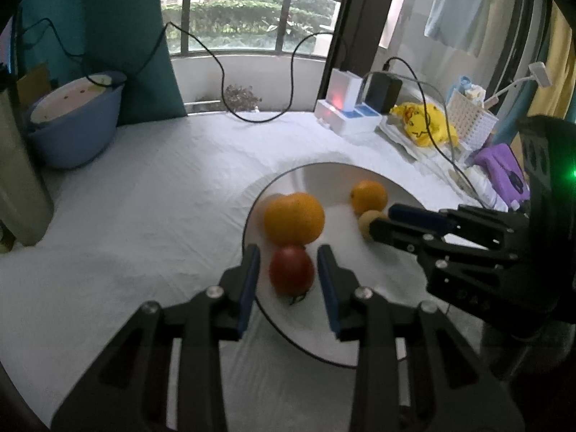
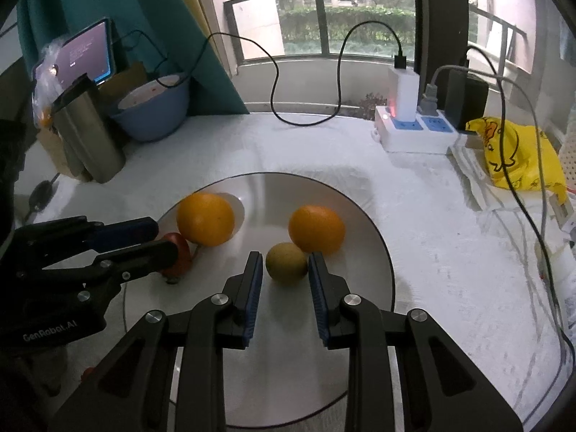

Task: Organize fruits
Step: 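Carry the red and yellow-green fruits onto the white plate and release both, then move both open grippers back to the remaining fruit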

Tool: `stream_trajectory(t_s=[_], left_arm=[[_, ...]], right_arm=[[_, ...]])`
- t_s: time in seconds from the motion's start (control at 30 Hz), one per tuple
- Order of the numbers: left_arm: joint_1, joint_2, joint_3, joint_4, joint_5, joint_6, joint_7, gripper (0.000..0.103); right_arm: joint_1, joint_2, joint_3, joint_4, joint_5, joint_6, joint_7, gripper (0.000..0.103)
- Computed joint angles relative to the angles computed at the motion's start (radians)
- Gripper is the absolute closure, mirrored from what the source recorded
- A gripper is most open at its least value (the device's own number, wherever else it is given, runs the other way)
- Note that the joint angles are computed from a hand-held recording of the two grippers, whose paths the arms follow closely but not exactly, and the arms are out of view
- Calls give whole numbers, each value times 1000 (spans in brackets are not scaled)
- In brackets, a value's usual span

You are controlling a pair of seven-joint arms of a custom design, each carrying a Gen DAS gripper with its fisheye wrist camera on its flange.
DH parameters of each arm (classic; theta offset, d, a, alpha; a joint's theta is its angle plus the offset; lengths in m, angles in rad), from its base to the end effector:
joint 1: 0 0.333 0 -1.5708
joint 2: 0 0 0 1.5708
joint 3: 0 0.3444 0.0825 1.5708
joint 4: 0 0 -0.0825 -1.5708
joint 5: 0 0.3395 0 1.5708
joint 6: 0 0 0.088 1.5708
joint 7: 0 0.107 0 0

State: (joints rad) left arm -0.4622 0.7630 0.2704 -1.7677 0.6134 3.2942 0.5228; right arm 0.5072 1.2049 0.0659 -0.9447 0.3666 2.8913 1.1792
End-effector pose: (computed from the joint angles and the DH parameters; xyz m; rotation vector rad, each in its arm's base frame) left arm 0.6468 -0.2254 0.2694 -1.9048 1.7801 -0.8750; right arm 0.7111 0.3996 0.2393 -2.1057 1.1416 -0.3352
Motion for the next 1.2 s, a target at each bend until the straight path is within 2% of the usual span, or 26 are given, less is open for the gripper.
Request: stream_trajectory(t_s=[0.17,0.3,0.5,0.9,1.2], left_arm=[[-74,-25,82,-53,-25,41,-14,66],[-144,-45,151,-105,-76,81,2,59],[-262,-74,249,-188,-184,132,63,58],[-420,-131,334,-331,-382,190,216,58],[-503,-161,350,-405,-528,210,336,58]], right_arm=[[-7,-64,25,-111,23,69,-37,75],[-13,-121,47,-211,54,132,-76,75],[-32,-199,87,-352,105,221,-142,75],[-107,-327,220,-605,188,403,-264,75],[-187,-382,321,-756,172,515,-273,75]])
